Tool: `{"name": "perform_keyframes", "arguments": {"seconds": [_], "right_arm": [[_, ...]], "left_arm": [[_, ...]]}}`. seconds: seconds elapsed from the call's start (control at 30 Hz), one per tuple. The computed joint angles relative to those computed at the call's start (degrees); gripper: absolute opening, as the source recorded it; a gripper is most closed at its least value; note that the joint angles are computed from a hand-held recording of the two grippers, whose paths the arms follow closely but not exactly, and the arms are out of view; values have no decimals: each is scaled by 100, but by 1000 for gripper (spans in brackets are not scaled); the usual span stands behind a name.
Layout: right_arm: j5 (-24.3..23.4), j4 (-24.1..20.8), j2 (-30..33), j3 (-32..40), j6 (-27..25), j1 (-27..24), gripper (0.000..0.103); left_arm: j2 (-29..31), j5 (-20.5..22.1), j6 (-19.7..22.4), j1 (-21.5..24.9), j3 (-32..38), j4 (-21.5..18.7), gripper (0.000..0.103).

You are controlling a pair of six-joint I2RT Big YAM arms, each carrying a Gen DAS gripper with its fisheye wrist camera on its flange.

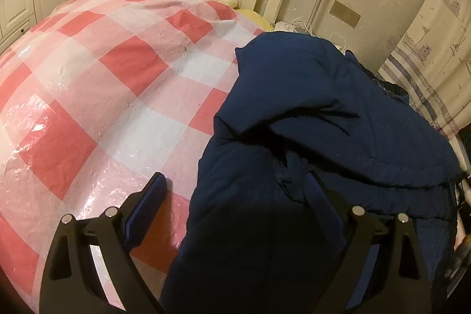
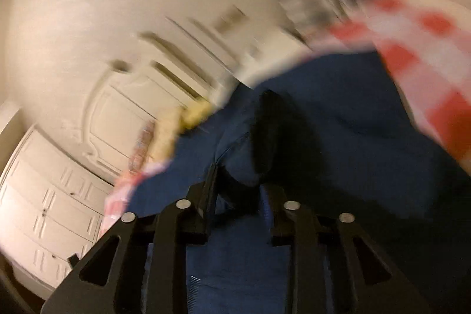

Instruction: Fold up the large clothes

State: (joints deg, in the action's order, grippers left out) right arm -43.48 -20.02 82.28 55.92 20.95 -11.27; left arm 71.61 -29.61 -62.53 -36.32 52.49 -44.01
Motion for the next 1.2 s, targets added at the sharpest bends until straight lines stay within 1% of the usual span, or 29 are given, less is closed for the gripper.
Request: {"name": "perform_keyframes", "arguments": {"seconds": [0.03,0.07,0.1,0.13,0.17,0.2,0.23,0.3,0.37,0.4,0.43,0.47,0.5,0.53,0.57,0.6,0.63,0.7,0.73,0.77,0.83,0.9,0.97,1.0,1.03,1.07,1.13,1.17,1.2], "right_arm": [[-152,-78,123,26,38,-50,31],[-244,33,162,-21,143,-81,32],[-266,94,146,-50,172,-84,37],[-279,113,133,-52,172,-80,47],[-443,129,114,-57,144,-118,56],[-583,197,99,-57,163,-81,78],[-588,270,93,-39,184,4,88],[-221,75,-49,-15,-40,178,88],[52,-78,35,117,-140,332,88],[168,-140,152,230,-115,384,82],[281,-164,237,298,-92,440,69],[379,-185,328,373,-77,490,61],[366,-173,362,398,-12,494,41],[295,-88,359,382,93,509,34],[211,132,254,296,198,484,31],[190,338,60,143,178,465,29],[186,480,-181,-13,95,443,28],[-2,797,-638,-280,78,302,27],[-91,905,-867,-409,111,174,26],[-143,911,-981,-475,127,69,26],[-235,707,-998,-463,30,-108,26],[15,248,-846,-391,-454,-153,26],[293,-244,-568,-330,-785,-130,26],[377,-275,-459,-365,-776,-123,26],[315,-236,-393,-397,-706,-159,26],[367,-315,-431,-391,-697,-183,26],[617,-515,-523,-344,-757,-180,37],[767,-567,-632,-362,-699,-218,41],[1015,-331,-879,-512,-486,-298,47]], "left_arm": [[-3,1,-1,0,-3,0,93],[-1,2,5,2,-2,5,93],[-1,2,5,2,-2,5,93],[-1,2,5,2,-2,5,93],[-1,2,5,2,-2,5,93],[0,1,2,-1,1,-1,93],[0,1,2,-1,1,-1,93],[2,3,5,1,2,-4,93],[0,3,6,0,3,-15,94],[-5,4,5,0,-2,-7,94],[-8,5,4,0,-5,-1,94],[-3,5,6,1,0,-8,94],[-3,5,6,1,0,-8,94],[-5,6,6,2,-2,-3,94],[-10,7,6,2,-8,10,94],[-16,5,-2,0,-15,22,94],[-18,2,-12,-3,-17,26,94],[-18,2,-19,-6,-19,32,94],[-18,1,-22,-8,-20,39,94],[-22,2,-25,-8,-22,42,94],[-13,6,-18,-6,-10,44,94],[-7,5,-18,-8,-2,33,94],[-8,3,-24,-9,-2,34,94],[-8,3,-24,-9,-2,34,94],[-7,-2,-31,-14,-1,34,94],[-13,0,-33,-12,-5,36,94],[-15,4,-54,-3,-9,49,95],[-5,0,-53,-6,0,35,95],[-17,1,-55,0,-9,39,95]]}}
